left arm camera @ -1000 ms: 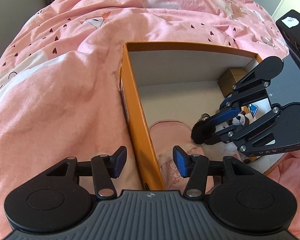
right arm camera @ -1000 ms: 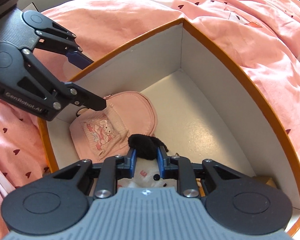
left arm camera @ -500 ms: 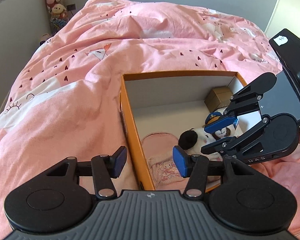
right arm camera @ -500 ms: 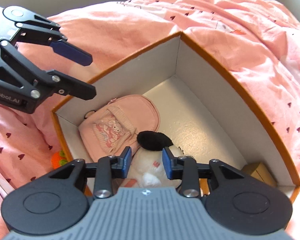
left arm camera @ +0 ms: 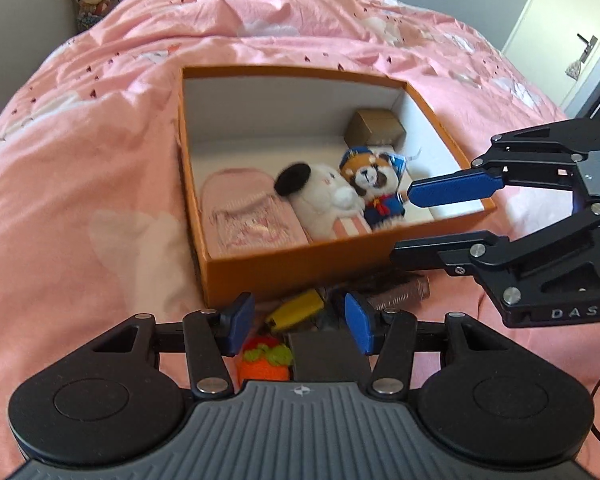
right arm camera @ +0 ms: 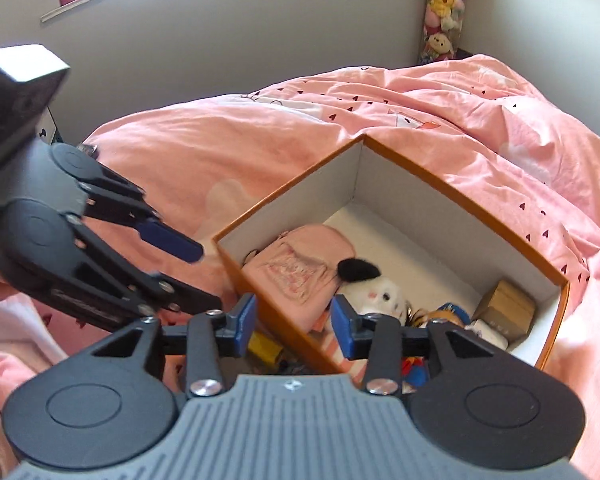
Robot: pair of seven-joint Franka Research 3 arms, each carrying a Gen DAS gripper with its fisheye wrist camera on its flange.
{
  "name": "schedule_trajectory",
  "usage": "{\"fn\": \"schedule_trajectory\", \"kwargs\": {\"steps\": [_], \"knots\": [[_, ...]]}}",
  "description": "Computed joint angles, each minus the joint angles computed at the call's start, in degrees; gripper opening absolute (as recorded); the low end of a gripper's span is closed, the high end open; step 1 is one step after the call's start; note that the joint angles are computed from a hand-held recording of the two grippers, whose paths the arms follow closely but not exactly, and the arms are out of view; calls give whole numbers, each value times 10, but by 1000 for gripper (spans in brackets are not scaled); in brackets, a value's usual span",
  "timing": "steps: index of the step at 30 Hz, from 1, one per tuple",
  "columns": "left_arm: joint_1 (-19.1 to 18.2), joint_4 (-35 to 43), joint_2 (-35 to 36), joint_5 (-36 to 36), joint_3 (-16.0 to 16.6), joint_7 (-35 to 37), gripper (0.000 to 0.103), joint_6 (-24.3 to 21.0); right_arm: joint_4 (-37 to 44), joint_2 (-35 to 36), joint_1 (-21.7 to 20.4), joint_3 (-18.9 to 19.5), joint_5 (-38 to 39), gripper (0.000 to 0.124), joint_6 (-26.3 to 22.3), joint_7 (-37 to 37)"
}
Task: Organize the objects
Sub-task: 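Grasp the dark grey box with the left tool while the right tool grasps the photo card box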
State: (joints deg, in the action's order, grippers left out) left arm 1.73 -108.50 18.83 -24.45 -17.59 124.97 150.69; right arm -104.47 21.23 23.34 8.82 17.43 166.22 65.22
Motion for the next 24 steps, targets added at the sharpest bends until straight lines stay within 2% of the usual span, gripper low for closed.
{"fn": "schedule_trajectory", "kwargs": {"steps": [2, 4, 6, 8, 14, 17, 20, 24], "knots": [[-15, -13, 4, 33, 12, -25, 60, -5, -32, -11, 18, -13, -16, 45, 16, 18], [-19, -19, 10, 51, 16, -42, 60, -16, -56, -13, 48, -41, -50, 45, 34, 59], [-21, -24, 12, 64, 20, -63, 60, -30, -77, -10, 97, -95, -108, 45, 49, 131], [-22, -28, 14, 76, 24, -83, 60, -39, -83, -2, 138, -140, -159, 45, 35, 208], [-13, -22, 28, 75, 19, -120, 72, -47, -88, 24, 157, -153, -191, 42, 31, 356], [-13, -23, 28, 83, 21, -136, 73, -53, -87, 32, 179, -174, -223, 42, 31, 423], [-6, -18, 27, 75, 20, -148, 72, -83, -84, 37, 204, -200, -271, 42, 17, 478], [-4, -15, 35, 66, 20, -152, 71, -79, -90, 33, 174, -168, -279, 42, 17, 495]]}}
